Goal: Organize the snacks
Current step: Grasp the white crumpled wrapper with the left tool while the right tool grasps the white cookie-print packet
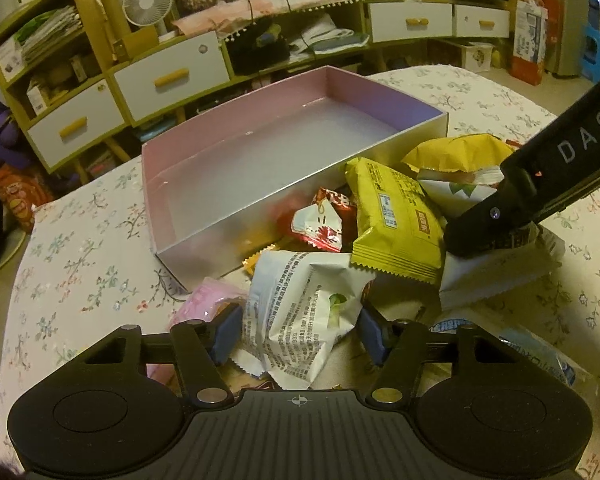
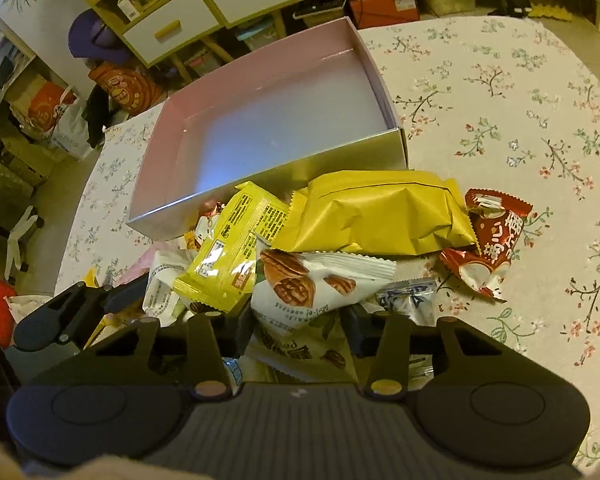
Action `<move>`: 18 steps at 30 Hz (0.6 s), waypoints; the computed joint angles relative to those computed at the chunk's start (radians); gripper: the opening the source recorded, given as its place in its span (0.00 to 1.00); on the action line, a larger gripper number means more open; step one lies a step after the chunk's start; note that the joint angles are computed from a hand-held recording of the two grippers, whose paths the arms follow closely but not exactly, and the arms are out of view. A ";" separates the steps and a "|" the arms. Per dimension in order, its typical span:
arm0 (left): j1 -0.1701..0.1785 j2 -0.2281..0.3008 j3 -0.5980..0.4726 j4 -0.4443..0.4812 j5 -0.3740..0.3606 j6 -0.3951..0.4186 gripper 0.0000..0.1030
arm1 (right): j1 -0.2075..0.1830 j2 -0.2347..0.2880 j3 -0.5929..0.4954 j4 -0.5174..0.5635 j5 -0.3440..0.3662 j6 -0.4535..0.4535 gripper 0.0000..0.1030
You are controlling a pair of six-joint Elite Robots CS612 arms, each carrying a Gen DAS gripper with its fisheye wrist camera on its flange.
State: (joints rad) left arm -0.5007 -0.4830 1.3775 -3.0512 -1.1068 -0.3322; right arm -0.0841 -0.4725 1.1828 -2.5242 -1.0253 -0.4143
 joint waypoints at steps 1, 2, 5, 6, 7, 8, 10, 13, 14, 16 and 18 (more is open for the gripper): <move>0.000 -0.001 -0.001 0.002 0.000 -0.006 0.57 | 0.000 -0.001 0.001 -0.001 -0.001 -0.002 0.40; 0.000 -0.002 0.000 0.004 -0.001 -0.014 0.56 | 0.000 -0.001 0.001 0.002 -0.002 -0.008 0.40; -0.001 -0.008 0.003 0.018 0.002 -0.040 0.52 | 0.000 -0.004 0.001 0.006 -0.005 -0.018 0.39; -0.001 -0.009 0.000 0.027 0.004 -0.051 0.51 | 0.000 -0.005 0.001 0.008 -0.003 -0.018 0.38; -0.001 -0.012 0.001 0.033 0.002 -0.065 0.51 | -0.002 -0.005 0.000 0.011 0.002 -0.018 0.37; 0.000 -0.014 0.000 0.040 0.000 -0.079 0.51 | -0.003 -0.006 0.000 0.012 0.007 -0.016 0.35; 0.000 -0.019 0.004 0.044 -0.007 -0.100 0.50 | -0.005 -0.007 0.000 0.013 0.013 -0.009 0.35; 0.002 -0.027 0.014 0.039 -0.017 -0.125 0.50 | -0.006 -0.010 0.005 0.005 0.019 -0.008 0.34; 0.003 -0.030 0.018 0.036 -0.022 -0.135 0.50 | -0.007 -0.011 0.006 0.003 0.022 -0.007 0.34; 0.005 -0.036 0.023 0.037 -0.031 -0.152 0.50 | -0.009 -0.012 0.008 0.001 0.031 -0.006 0.34; 0.006 -0.043 0.028 0.043 -0.036 -0.168 0.49 | -0.011 -0.014 0.011 -0.006 0.041 -0.004 0.34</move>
State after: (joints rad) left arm -0.4948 -0.5259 1.4053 -3.0084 -1.1424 -0.5001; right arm -0.0950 -0.4868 1.1941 -2.5303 -0.9847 -0.4180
